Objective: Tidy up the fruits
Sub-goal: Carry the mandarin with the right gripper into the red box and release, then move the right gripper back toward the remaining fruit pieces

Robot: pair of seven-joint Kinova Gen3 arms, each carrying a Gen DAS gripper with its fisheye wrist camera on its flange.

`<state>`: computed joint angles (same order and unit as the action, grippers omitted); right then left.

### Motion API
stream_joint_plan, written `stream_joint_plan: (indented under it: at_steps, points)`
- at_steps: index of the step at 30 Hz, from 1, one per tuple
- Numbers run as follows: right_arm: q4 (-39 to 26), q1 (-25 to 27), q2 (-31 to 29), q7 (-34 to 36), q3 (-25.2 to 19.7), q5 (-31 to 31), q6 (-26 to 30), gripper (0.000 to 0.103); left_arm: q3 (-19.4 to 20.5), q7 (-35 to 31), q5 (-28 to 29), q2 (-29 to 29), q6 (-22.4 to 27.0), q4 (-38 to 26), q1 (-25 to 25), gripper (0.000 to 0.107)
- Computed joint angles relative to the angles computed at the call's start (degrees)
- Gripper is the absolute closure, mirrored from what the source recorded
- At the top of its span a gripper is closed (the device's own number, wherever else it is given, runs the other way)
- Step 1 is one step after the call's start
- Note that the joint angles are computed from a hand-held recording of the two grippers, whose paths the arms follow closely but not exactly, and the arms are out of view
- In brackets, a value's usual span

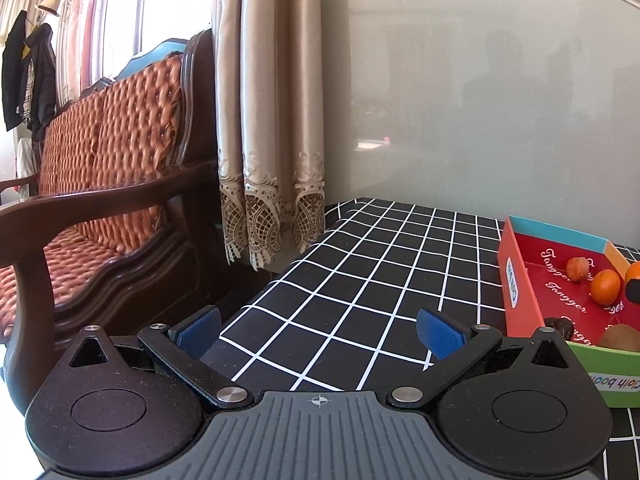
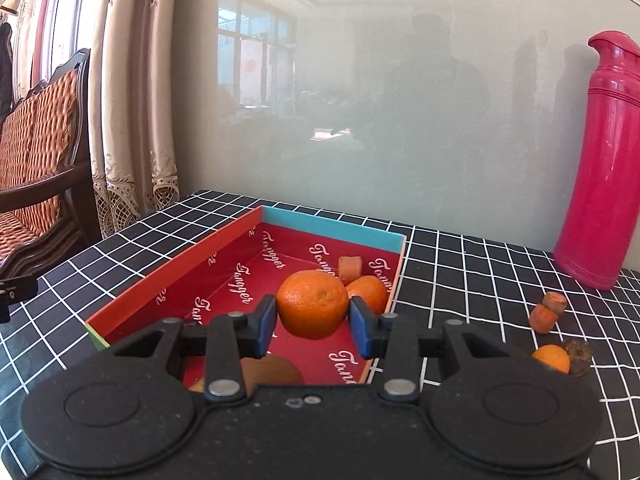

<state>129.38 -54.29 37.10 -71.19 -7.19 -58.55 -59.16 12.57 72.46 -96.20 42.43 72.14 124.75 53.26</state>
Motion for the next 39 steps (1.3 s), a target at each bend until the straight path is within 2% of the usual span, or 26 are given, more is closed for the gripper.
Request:
stream_joint_plan:
  at_steps: [19,21,22,23,25,28,39]
  points:
    - [-1.21,0.31,0.69,0.29,0.19,-0.06,1.36,0.065,0.00,-0.31,0.14,0.02,-0.35,-0.06,-0.09,0.004]
    - [-1.48,0.42,0.85,1.54,0.08,-0.34,1.62,0.063,-0.02,-0.37,0.14,0.10,-0.32,-0.22,-0.04,0.005]
    - [-1.33,-0.56,1.28,1.63,0.61,-0.77,0.60,0.057,-0.04,-0.39,0.00,0.12,-0.37,-0.20,-0.05,0.004]
    - [-0.96,-1.49,1.74,1.30,0.67,-1.36,-1.36,0.044,-0.04,-0.47,-0.08,0.13,-0.39,-0.20,-0.05,0.004]
    - [0.28,-2.40,2.05,-0.18,0.40,-1.10,-5.06,0.032,-0.05,-0.67,-0.22,0.12,-0.43,-0.38,-0.09,0.004]
    - [1.59,-2.22,1.83,-1.78,-0.22,-1.60,-7.57,0.033,-0.05,-0.63,-0.37,0.26,-0.11,-0.81,0.25,0.005]
    - [8.29,0.55,-0.46,-10.66,-0.50,-3.38,-10.01,0.032,-0.24,-3.86,-0.67,0.48,0.07,-4.12,2.12,0.005]
